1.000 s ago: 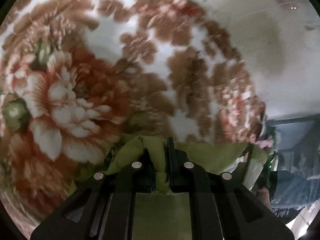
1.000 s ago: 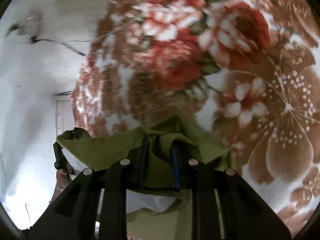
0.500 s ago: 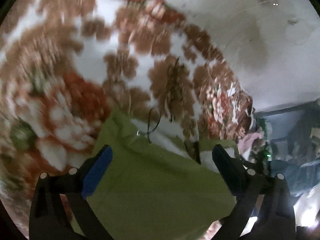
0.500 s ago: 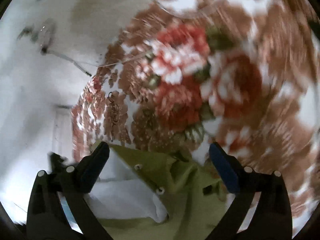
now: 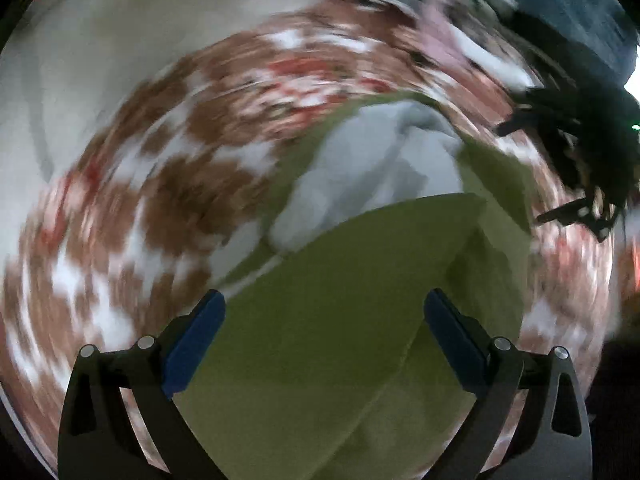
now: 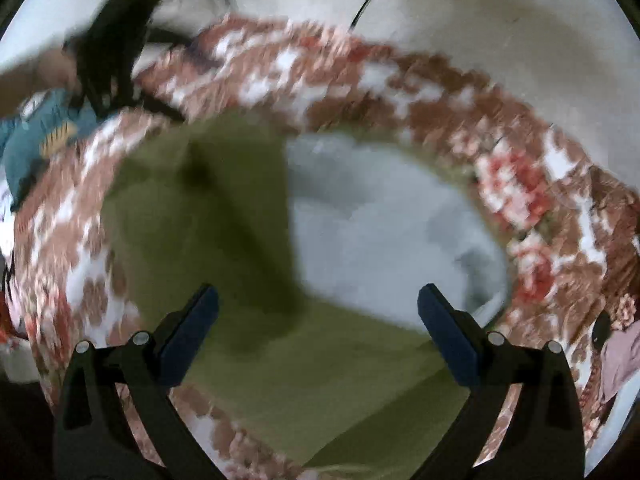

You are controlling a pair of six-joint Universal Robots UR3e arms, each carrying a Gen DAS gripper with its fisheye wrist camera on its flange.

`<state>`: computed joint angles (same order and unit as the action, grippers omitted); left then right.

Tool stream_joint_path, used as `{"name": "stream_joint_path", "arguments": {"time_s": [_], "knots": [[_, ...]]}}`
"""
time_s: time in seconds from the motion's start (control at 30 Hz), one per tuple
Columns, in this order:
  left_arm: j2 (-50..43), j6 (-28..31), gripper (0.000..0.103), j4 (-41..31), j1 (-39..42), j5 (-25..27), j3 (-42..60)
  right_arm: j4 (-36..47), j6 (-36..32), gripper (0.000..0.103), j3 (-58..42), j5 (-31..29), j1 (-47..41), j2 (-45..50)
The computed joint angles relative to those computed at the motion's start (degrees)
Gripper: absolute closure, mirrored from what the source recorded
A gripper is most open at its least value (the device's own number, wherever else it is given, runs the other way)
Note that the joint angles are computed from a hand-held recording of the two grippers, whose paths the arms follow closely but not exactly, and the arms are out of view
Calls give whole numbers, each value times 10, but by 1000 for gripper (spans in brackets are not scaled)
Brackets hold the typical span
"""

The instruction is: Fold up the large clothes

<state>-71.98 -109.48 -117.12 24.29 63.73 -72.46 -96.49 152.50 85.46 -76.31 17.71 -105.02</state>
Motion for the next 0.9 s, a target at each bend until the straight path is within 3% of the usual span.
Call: {"name": "stream_joint_path", "arguments": {"time_s": [0.13,0.27,0.37,0.5,0.6,0.77,0.9], "knots": [[-88,4,7,7,-79,-6,80,-3,49,5,39,16,10,3],[-228,32,19,-42,-180,61,221,-11,83,5,73,38,2,-17],[-296,50,20,-88,-232,115,293,-14,99,5,97,61,-7,-21],[-339,53,20,-118,-262,148,331,-23,102,5,110,65,-1,-10],[-368,61,30,-158,-268,153,372,-21,102,5,121,80,-13,-12],[-396,68,54,-173,-295,185,398,-18,98,5,135,98,-34,-24],[-389,75,55,-161,-297,185,407,-6,97,5,139,107,-50,-33]]}}
